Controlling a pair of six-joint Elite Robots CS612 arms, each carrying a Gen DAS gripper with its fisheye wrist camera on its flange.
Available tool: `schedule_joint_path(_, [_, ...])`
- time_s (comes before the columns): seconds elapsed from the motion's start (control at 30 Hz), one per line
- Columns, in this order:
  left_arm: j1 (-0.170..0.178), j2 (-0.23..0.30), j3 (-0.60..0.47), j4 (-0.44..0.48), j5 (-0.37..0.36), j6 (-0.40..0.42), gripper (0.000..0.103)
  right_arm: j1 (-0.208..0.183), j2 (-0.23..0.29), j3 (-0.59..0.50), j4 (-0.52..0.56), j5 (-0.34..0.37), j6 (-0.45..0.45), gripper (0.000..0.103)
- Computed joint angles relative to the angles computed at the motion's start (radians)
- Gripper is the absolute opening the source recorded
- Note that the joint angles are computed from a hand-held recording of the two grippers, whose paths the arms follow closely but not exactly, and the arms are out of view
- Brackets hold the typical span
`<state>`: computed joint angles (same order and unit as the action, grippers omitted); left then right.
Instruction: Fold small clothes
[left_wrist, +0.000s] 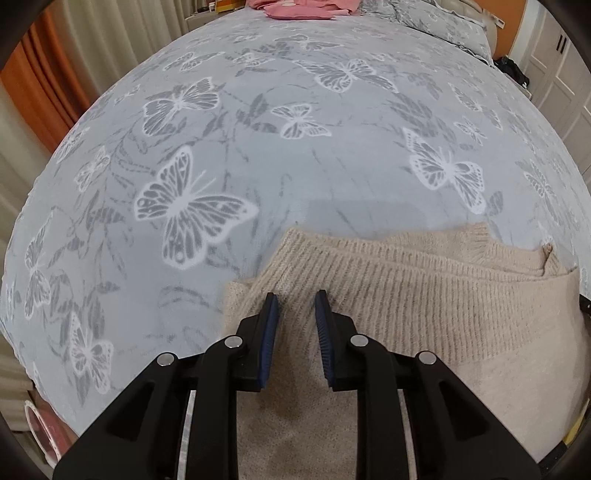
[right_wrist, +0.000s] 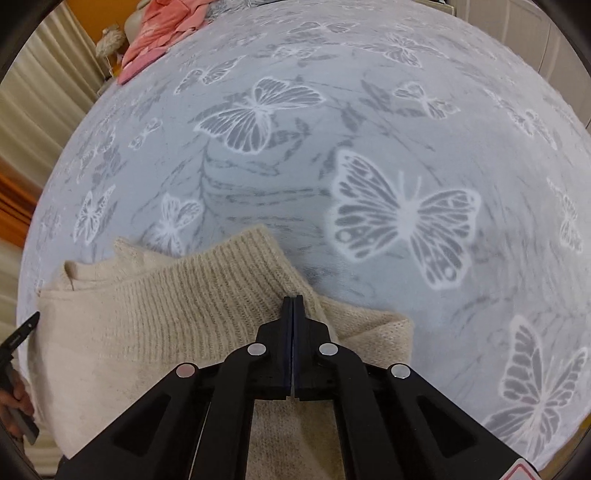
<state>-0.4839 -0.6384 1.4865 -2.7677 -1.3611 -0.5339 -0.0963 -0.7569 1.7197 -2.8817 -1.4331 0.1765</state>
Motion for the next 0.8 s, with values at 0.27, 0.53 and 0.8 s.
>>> schedule_joint_path(0.27, [0.005, -0.052, 0.062, -0.077, -0.083, -0.051, 0.020, 0.024, -0.058, 0.052, -0.077, 0.029, 0.000, 0.010])
schedule_joint_path(0.53, [-0.023, -0.044, 0.079, -0.247, -0.391, -0.174, 0.052, 0.173, -0.043, 0.019, -0.032, 0.265, -0.167, 0.009])
schedule_joint_path(0.8, [0.032, -0.018, 0.138, -0.270, -0.420, -0.228, 0.001, 0.047, -0.044, 0.104, -0.059, 0.216, -0.067, 0.000])
